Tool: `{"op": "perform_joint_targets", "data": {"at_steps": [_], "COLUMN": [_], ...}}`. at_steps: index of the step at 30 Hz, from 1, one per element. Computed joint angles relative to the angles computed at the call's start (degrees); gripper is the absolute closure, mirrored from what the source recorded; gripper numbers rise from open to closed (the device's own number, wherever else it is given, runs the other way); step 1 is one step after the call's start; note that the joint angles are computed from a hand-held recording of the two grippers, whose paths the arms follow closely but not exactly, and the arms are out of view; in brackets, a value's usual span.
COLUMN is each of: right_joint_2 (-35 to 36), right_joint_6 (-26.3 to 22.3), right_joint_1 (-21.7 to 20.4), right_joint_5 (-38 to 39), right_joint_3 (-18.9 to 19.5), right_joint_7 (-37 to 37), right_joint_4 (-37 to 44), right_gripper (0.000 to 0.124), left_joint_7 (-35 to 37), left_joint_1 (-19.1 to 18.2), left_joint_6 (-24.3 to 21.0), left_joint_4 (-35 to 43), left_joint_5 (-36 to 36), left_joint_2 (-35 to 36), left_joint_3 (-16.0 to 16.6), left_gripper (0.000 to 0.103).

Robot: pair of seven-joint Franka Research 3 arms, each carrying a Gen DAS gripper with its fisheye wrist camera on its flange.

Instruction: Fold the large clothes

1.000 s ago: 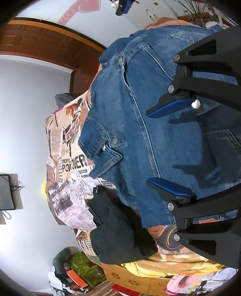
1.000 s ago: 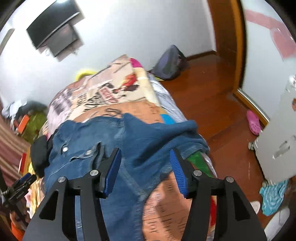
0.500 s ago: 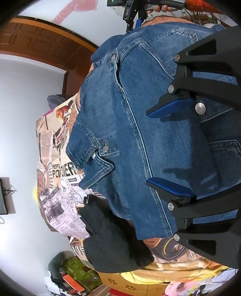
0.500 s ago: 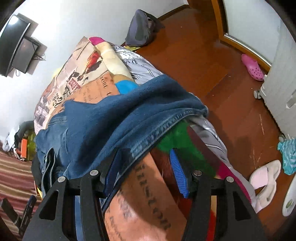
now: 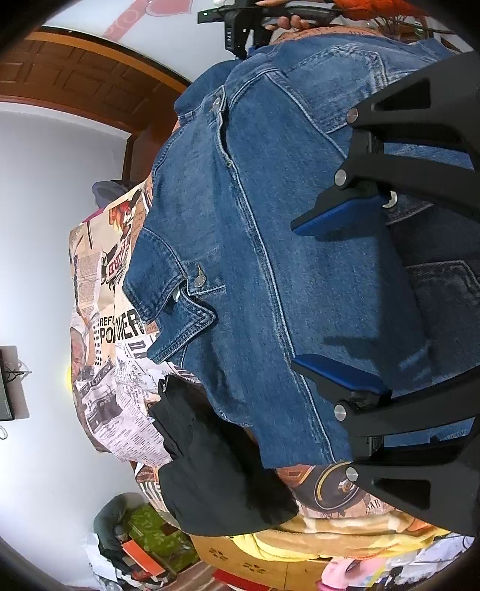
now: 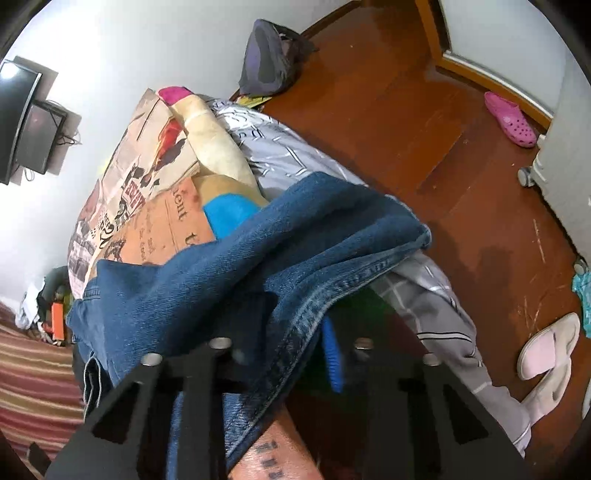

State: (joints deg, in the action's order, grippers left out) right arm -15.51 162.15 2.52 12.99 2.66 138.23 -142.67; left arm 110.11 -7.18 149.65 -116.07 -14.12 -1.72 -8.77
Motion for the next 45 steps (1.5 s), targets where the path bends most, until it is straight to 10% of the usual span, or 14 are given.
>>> {"op": "perform_joint_targets", "data": {"at_steps": [15, 23, 35, 45], "right_joint_2": [-14.20, -7.64, 9.07, 8.51], "right_joint_6": [-9.75, -7.19, -10.07, -15.67], "right_joint_1": [-5.37, -4.26, 11.24, 15.89], "right_joint_5": [-23.26, -31.31, -23.49, -22.14], "right_joint_3": [10.07, 15.81, 8.83, 6.11], "right_joint_7": [9.32, 7.92, -1.26, -2.52], "right_joint_4": [6.67, 16.87, 24.86, 25.45], "right_gripper": [0.115, 0.116, 0.116, 0.114], "left_joint_7": [4.36, 7.64, 9.68, 10.17], "left_joint_1": [-0.47, -0.93, 0.12, -0.31], "left_joint_6": [1.12, 1.80, 1.46, 2.17], "left_joint_4": [-3.63, -5.46, -8.23, -10.12], "left_joint_5": [-3.98, -7.59, -10.13, -8.94], "left_joint_2": [-3.76, -6.04, -8.41, -9.48], "left_joint_3": [1.90, 3.39, 5.88, 6.12], "left_gripper": [0.038, 0.038, 0.038, 0.038]}}
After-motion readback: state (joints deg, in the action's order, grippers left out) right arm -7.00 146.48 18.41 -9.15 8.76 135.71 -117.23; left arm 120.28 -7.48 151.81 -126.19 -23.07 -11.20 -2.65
